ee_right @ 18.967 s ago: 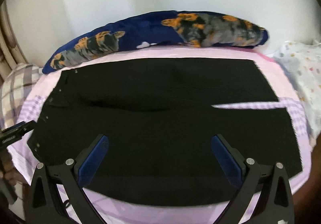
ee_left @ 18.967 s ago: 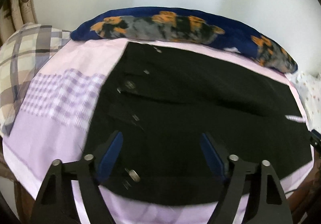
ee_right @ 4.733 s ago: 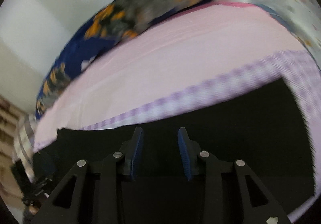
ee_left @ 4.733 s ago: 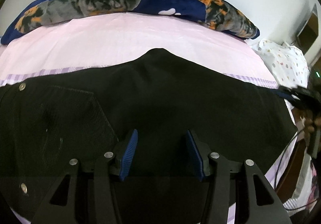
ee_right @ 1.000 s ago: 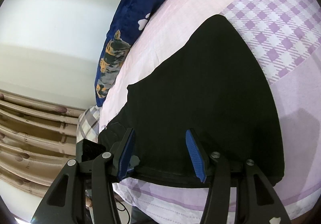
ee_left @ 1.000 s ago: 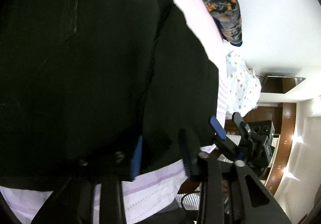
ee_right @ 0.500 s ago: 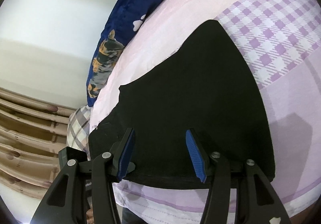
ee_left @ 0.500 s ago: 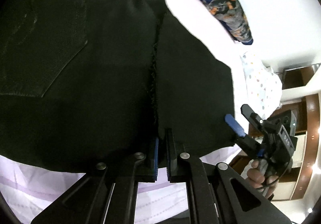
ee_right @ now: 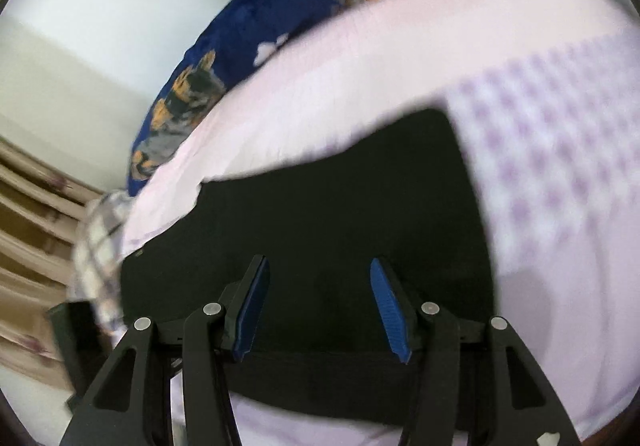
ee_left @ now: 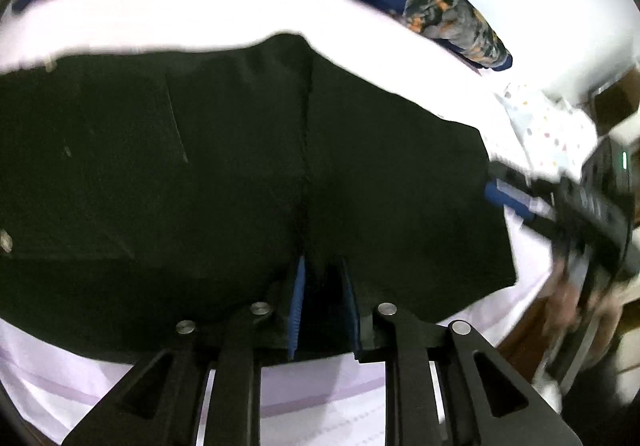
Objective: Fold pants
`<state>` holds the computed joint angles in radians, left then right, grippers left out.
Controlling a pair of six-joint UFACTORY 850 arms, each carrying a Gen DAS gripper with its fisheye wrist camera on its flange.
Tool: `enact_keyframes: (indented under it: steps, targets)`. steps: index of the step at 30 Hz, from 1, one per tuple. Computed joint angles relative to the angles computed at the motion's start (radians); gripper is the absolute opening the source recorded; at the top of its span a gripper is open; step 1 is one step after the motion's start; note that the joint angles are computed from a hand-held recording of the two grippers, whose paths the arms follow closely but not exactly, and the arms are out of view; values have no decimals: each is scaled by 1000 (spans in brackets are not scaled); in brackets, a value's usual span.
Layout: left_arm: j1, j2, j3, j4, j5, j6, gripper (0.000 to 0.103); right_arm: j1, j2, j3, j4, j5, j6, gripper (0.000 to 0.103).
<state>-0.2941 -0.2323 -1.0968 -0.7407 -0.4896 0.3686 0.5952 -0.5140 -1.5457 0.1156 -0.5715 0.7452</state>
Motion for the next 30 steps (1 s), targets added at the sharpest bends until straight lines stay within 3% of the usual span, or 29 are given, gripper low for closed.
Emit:
enact_keyframes:
  steps: [3, 10, 17, 24, 28, 30]
  targets:
    - [-20, -5, -5, 144, 33, -97, 23, -9, -64, -85, -157, -84, 60, 51]
    - [-40, -4, 5, 370, 93, -287, 24, -3, -136, -167, -219, -183, 21, 52]
    - [-34, 44, 50, 676, 151, -595, 39, 26, -104, -123, -210, -182, 33, 53]
    - [-23, 96, 96, 1052, 132, -981, 47, 82, -63, -82, -166, -188, 49, 53]
    - [-12, 132, 132, 1123, 133, -1061, 53, 112, -57, -82, -118, -190, 41, 53]
    - [6, 157, 156, 1085, 142, -1029, 54, 125, -61, -88, -76, -183, 23, 53]
